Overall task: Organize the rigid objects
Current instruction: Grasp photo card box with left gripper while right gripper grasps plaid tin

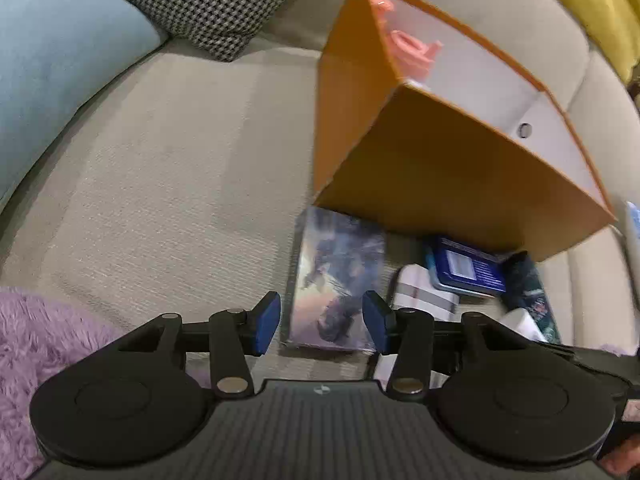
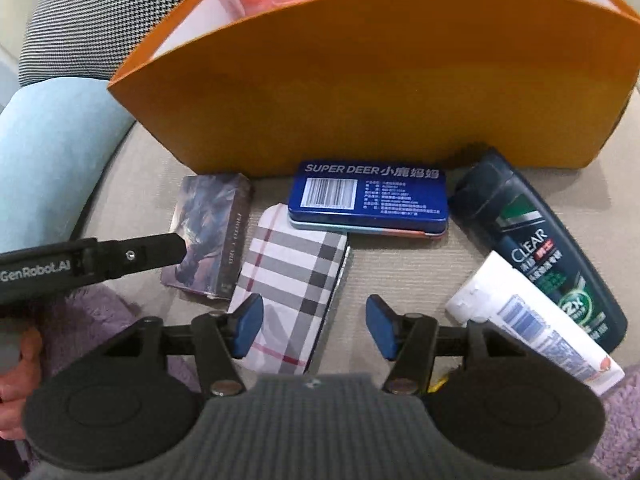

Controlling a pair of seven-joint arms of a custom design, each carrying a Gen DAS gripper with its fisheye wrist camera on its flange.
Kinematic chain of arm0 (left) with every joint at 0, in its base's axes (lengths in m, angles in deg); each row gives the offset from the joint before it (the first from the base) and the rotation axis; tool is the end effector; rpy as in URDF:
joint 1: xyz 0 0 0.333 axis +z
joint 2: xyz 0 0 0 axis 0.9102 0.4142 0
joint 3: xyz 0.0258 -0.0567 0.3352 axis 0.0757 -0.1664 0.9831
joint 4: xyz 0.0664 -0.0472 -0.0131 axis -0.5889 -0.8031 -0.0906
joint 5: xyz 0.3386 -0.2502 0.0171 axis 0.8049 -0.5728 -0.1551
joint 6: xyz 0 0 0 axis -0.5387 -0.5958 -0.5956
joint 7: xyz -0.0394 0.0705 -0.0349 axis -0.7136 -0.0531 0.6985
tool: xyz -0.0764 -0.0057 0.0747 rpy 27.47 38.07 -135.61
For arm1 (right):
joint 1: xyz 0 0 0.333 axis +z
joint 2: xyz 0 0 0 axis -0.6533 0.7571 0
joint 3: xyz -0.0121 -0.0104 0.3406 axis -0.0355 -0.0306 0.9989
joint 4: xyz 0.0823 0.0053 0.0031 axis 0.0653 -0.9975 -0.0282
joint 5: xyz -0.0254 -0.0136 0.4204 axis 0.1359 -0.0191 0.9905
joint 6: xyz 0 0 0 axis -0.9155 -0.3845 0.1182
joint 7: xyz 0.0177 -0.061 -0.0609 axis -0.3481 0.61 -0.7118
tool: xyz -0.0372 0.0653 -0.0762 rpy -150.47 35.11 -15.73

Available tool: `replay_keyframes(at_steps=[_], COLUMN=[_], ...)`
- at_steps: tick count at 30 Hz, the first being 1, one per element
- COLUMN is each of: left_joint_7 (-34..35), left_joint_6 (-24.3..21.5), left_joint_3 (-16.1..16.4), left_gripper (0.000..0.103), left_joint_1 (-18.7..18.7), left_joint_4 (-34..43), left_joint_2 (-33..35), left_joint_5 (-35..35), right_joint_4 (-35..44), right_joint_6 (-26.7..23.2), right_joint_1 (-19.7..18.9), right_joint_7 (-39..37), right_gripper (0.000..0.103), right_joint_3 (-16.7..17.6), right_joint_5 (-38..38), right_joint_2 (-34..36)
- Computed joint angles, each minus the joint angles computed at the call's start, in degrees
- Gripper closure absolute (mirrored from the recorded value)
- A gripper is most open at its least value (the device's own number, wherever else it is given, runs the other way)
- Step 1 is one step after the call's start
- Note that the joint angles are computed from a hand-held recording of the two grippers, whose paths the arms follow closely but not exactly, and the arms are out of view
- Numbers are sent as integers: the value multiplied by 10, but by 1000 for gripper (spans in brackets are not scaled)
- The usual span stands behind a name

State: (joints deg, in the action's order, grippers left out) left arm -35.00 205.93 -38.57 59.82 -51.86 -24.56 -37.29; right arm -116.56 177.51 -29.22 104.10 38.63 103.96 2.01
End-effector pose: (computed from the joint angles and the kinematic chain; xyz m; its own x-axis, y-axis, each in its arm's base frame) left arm 0.4884 -0.1252 0.4446 0.3838 -0.8632 0.3280 -0.7963 -0.4893 -0.3558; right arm 0.5547 0.1336 0.4143 0.3985 -0.8587 -0.3222 -0.9006 -0.2999 -0.3147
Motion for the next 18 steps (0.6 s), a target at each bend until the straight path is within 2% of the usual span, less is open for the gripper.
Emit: replay_keyframes(at_steps=[4, 5, 8, 12, 14, 15, 18], left_joint_7=[17, 32, 78, 118, 117, 116, 101], left_joint_6=[-15, -8, 13, 34, 34, 34, 37], left_joint_3=[13, 20, 36, 38, 31, 28, 22], left_gripper=[45, 41, 37, 37, 38, 38, 46], left_joint_1=[-7, -13, -26, -27, -22, -19, -13], left_joint_4=[14, 14, 13, 16, 21, 20, 14], left_joint_2=[21, 25, 39, 52, 55, 55, 46], left_joint_5=[-35, -59, -140, -196, -194, -190, -178], right_joint_4=[12, 14, 18, 18, 16, 14, 11], right_joint_6=[-7, -9, -9, 0, 8, 13, 34], right_joint_1=[0, 0, 1, 4, 7, 9, 19], right_joint_7=[4, 5, 3, -4, -11, -18, -4], right_gripper=[43, 43, 40, 39, 40, 44, 48], right_joint_3=[2, 3, 6, 10, 14, 15, 22], right_joint_5=[5, 6, 4, 9, 11, 13, -1], right_joint_2=[13, 14, 19, 23, 24, 22, 23])
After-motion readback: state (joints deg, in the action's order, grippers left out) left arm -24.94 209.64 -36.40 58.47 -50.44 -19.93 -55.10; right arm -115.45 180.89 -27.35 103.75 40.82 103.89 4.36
